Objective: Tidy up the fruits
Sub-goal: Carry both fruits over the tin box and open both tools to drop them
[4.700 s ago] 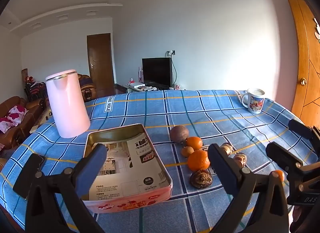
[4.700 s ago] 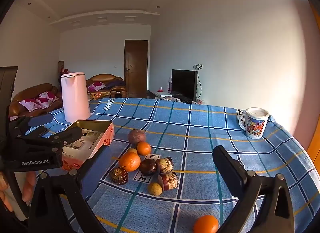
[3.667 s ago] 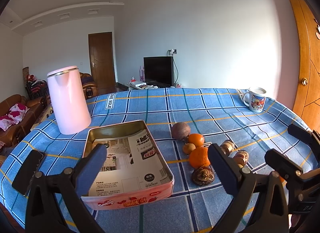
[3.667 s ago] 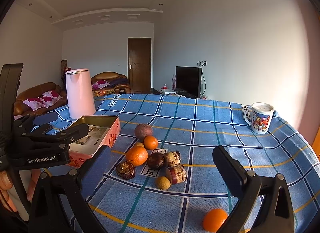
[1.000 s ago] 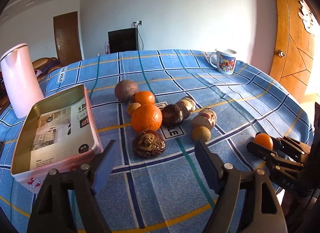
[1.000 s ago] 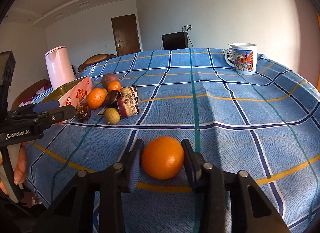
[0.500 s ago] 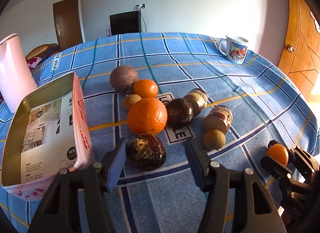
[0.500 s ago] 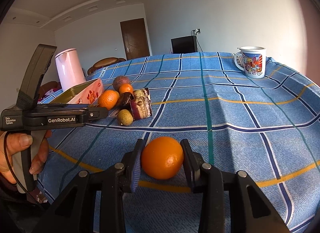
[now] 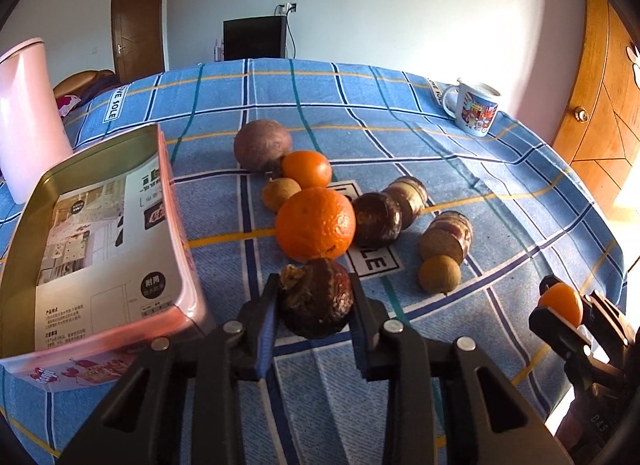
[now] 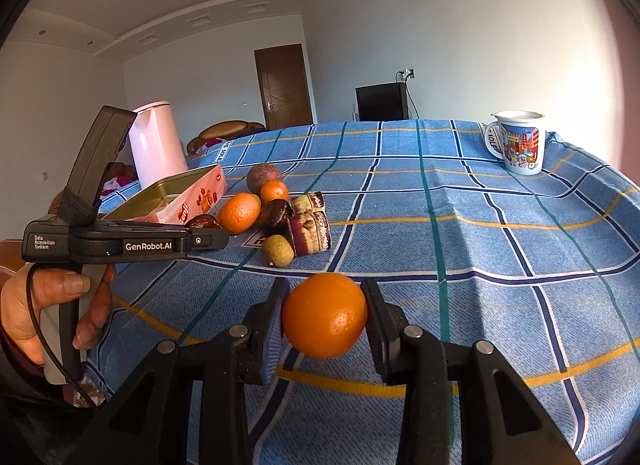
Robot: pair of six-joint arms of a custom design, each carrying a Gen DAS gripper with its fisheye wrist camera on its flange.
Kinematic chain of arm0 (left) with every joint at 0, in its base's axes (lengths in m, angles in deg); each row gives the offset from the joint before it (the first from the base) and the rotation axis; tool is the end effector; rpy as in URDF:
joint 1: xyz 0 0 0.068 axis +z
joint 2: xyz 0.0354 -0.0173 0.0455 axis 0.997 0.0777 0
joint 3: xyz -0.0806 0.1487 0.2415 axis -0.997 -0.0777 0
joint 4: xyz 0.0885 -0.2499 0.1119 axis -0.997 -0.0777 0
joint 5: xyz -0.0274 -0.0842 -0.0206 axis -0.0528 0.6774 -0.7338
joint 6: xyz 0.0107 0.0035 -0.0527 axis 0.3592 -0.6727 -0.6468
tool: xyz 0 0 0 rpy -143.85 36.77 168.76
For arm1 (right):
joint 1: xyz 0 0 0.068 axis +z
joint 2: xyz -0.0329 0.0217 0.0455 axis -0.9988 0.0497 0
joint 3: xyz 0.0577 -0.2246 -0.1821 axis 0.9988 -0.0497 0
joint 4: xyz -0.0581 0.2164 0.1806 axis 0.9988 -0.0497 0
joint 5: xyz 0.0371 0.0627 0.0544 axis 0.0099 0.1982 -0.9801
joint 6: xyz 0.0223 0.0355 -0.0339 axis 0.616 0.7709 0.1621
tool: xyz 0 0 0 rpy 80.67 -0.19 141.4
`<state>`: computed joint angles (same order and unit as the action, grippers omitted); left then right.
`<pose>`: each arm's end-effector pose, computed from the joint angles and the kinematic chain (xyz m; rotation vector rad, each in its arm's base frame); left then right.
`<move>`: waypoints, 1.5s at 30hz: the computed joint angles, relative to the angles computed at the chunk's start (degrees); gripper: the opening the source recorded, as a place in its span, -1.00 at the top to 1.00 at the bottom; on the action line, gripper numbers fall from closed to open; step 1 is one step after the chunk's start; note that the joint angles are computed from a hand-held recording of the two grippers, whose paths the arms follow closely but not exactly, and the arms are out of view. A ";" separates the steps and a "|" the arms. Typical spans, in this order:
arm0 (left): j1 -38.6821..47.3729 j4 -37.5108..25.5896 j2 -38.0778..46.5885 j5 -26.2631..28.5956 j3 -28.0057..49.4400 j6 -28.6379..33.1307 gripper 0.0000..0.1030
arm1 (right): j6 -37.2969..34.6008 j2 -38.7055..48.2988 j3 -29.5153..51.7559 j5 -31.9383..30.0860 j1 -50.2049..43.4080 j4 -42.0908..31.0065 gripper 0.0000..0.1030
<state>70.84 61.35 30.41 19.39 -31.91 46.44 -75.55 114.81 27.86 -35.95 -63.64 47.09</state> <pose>0.2959 -0.0785 0.1494 0.1581 2.3401 -0.2260 0.2160 0.0945 0.1355 -0.2895 2.0651 0.3498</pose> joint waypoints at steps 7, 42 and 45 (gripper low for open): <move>1.74 2.99 -5.32 -1.61 -3.81 1.26 0.37 | -1.95 -1.29 3.78 1.68 3.85 -2.98 0.25; 24.20 7.95 -7.20 4.51 -4.26 5.90 0.37 | -5.71 23.37 38.83 3.52 18.21 -12.88 0.25; 24.65 7.87 -5.66 4.31 -3.13 6.38 0.37 | -5.86 26.08 41.97 4.14 18.64 -14.30 0.25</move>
<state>95.49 69.23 24.75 23.71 -35.04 52.82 -81.41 140.89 69.82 -31.81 -45.01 32.79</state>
